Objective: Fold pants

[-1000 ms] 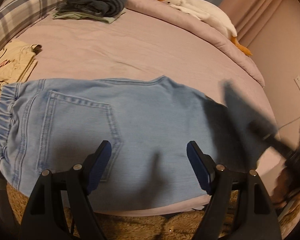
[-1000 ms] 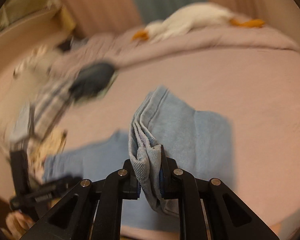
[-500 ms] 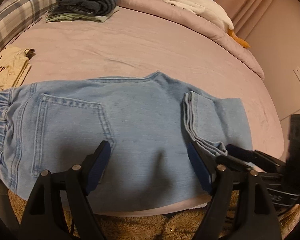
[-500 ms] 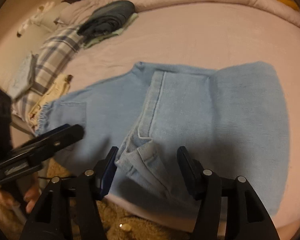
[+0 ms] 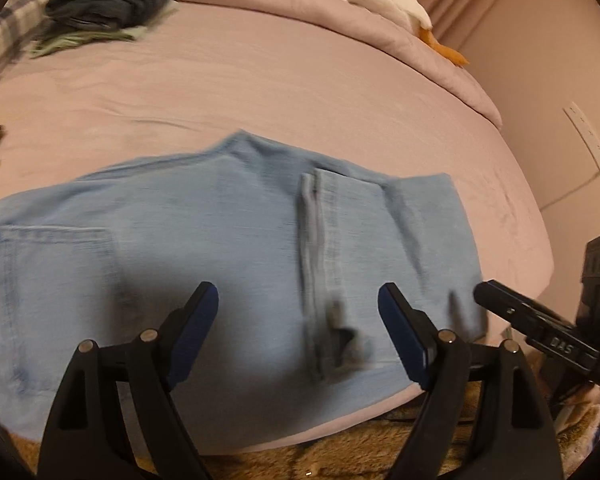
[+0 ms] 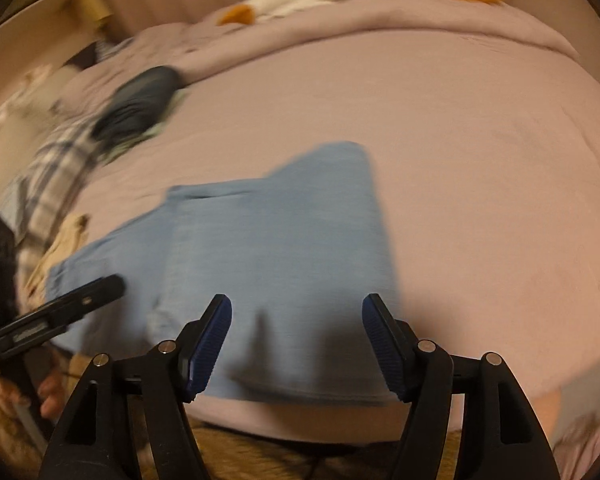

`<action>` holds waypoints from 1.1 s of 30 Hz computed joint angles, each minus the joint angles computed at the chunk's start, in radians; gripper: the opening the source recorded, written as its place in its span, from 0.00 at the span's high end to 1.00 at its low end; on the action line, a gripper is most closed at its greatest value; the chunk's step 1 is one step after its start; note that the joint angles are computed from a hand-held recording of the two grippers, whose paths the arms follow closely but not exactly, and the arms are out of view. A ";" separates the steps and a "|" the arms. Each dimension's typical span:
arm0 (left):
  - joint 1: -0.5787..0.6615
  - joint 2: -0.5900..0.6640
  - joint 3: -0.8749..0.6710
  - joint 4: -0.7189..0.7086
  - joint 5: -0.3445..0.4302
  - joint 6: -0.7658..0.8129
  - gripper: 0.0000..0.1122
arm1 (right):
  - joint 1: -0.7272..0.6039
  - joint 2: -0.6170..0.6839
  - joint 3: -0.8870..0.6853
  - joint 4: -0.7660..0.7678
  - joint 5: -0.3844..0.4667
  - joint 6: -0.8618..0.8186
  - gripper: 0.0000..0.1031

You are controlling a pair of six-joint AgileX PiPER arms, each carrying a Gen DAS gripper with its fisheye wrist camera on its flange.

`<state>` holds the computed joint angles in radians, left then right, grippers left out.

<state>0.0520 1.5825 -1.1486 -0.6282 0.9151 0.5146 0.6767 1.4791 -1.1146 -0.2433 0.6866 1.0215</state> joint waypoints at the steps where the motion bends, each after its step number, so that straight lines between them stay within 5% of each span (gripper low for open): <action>1: -0.007 0.018 -0.009 -0.019 0.008 0.013 0.27 | -0.012 -0.006 0.017 0.008 -0.010 0.008 0.34; 6: -0.036 0.152 -0.077 -0.128 0.118 0.079 0.30 | -0.051 -0.010 0.063 0.064 -0.057 0.000 0.34; 8: -0.057 0.154 -0.056 -0.144 0.074 0.084 0.37 | -0.053 -0.003 0.070 0.084 -0.079 -0.006 0.34; 10: -0.080 0.143 -0.047 -0.115 0.034 0.071 0.62 | -0.058 0.002 0.071 0.108 -0.090 -0.026 0.34; 13: -0.089 0.126 -0.031 -0.066 -0.008 0.027 0.86 | -0.077 0.012 0.081 0.178 -0.117 -0.090 0.34; 16: -0.069 0.106 -0.016 -0.060 0.006 0.036 0.93 | -0.084 0.012 0.087 0.188 -0.120 -0.104 0.34; 23: -0.023 -0.046 0.047 -0.018 0.002 0.082 0.95 | -0.084 -0.022 0.097 0.182 -0.100 -0.113 0.34; 33: -0.007 0.049 0.074 -0.002 -0.031 0.081 0.88 | -0.045 0.061 0.032 0.099 -0.037 -0.061 0.34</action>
<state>0.0452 1.6312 -1.0745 -0.6297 0.8844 0.5951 0.6319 1.5404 -1.0829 -0.1446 0.6493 0.9600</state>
